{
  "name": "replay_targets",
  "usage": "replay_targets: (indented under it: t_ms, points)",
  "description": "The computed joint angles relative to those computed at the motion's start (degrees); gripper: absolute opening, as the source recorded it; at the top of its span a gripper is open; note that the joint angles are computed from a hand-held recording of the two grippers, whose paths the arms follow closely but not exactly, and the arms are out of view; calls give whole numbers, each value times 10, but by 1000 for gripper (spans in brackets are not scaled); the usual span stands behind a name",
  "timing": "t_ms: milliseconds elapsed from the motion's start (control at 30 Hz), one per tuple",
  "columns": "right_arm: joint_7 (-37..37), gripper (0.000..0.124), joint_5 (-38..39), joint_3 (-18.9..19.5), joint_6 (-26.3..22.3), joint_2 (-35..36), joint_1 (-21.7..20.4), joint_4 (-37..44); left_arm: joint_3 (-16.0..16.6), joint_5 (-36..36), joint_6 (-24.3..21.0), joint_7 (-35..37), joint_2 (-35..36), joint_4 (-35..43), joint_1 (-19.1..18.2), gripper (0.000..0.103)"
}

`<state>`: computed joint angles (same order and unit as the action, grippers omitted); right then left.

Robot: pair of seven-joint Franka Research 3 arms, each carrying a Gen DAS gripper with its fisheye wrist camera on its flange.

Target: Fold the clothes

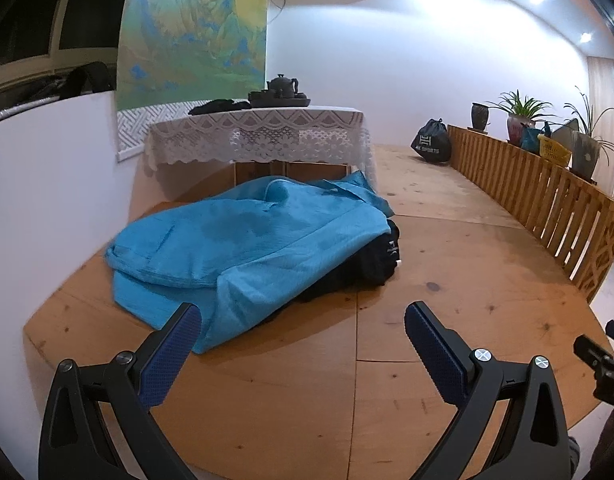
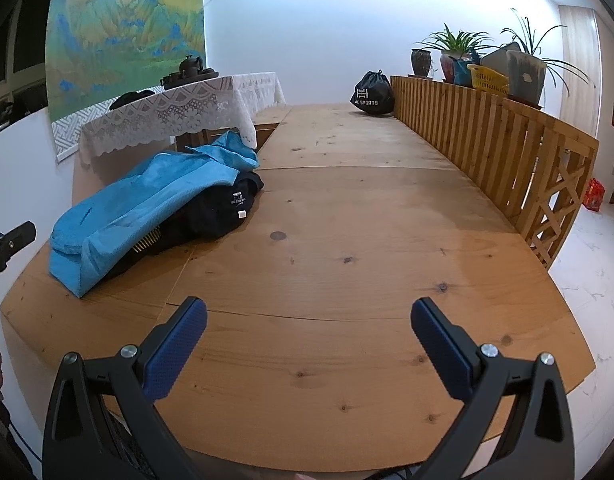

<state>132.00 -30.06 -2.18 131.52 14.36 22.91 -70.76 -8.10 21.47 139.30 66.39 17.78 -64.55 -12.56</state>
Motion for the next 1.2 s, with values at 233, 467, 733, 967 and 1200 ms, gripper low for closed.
replay_targets:
  t_ms: [233, 467, 733, 967, 1200]
  points:
    - [-6, 103, 11, -3, -5, 9, -4, 12, 2, 3, 9, 15, 12, 13, -1, 103]
    - [5, 103, -22, -10, -4, -12, -6, -5, 10, 2, -17, 16, 35, 53, -1, 103]
    - [27, 103, -39, -3, 23, -20, -16, -16, 15, 26, -27, 17, 40, 60, -5, 102]
    - [19, 103, -25, -2, 30, -9, -16, -7, 8, 2, -18, 17, 28, 47, 2, 103]
    - [-11, 103, 88, 7, 62, 3, -41, -15, 7, -2, -8, 13, 29, 37, 4, 103]
